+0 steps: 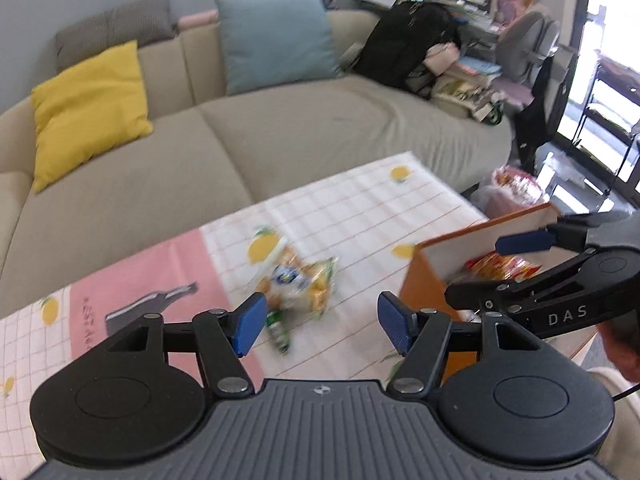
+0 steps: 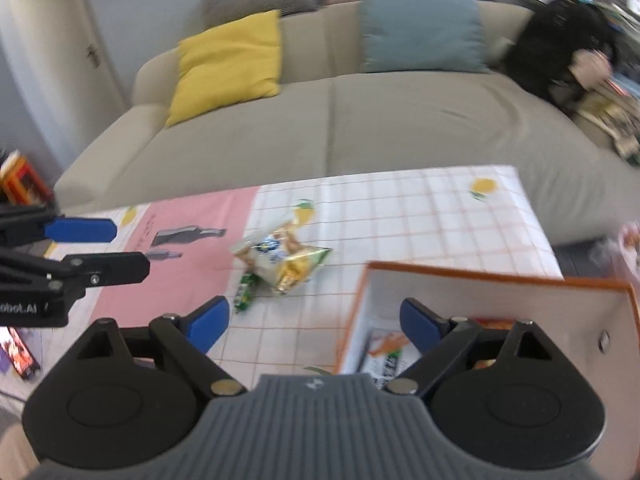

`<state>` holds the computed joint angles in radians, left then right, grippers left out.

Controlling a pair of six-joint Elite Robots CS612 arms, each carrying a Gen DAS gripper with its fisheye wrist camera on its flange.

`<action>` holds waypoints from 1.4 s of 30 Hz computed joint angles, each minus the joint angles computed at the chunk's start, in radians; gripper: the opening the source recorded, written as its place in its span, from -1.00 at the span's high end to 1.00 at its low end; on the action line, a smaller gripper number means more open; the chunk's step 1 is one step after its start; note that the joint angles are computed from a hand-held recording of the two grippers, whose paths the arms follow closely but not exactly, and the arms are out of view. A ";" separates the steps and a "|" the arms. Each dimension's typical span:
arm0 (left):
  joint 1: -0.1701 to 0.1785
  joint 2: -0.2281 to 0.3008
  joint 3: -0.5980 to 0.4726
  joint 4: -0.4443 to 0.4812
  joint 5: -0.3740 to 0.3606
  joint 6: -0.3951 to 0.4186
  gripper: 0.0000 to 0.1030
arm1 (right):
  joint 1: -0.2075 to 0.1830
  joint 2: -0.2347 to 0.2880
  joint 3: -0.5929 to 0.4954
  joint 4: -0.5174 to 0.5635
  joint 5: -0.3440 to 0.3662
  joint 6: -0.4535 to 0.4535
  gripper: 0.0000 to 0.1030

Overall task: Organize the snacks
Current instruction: 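Grasp the green stick snack with the left tool while the right tool grasps the white chip bag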

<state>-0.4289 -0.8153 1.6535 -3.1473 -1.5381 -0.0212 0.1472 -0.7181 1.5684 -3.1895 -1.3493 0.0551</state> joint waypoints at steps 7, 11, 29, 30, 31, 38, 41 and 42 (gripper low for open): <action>0.039 0.044 -0.057 0.111 -0.036 0.013 -0.32 | 0.032 0.070 -0.135 0.133 0.008 -0.173 -0.68; 0.058 0.076 -0.101 0.162 -0.068 0.021 -0.32 | 0.046 0.113 -0.215 0.231 -0.023 -0.300 -0.68; 0.097 0.265 -0.341 0.347 -0.169 -0.094 -0.14 | 0.077 0.311 -0.585 0.597 -0.156 -0.578 -0.68; 0.097 0.270 -0.345 0.348 -0.171 -0.099 -0.14 | 0.078 0.318 -0.597 0.605 -0.159 -0.592 -0.68; 0.098 0.276 -0.351 0.351 -0.173 -0.102 -0.08 | 0.079 0.323 -0.606 0.612 -0.161 -0.605 -0.68; 0.100 0.298 -0.360 0.309 -0.164 -0.109 0.37 | 0.080 0.352 -0.660 0.651 -0.157 -0.645 -0.69; 0.103 0.299 -0.356 0.296 -0.186 -0.106 0.58 | 0.081 0.364 -0.680 0.662 -0.159 -0.643 -0.69; 0.103 0.296 -0.354 0.296 -0.180 -0.105 0.62 | 0.082 0.368 -0.687 0.665 -0.160 -0.637 -0.69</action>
<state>-0.3258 -0.5191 1.2998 -2.8511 -1.7182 -0.1259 0.2288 -0.3497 0.8813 -2.5243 -1.5097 -0.5819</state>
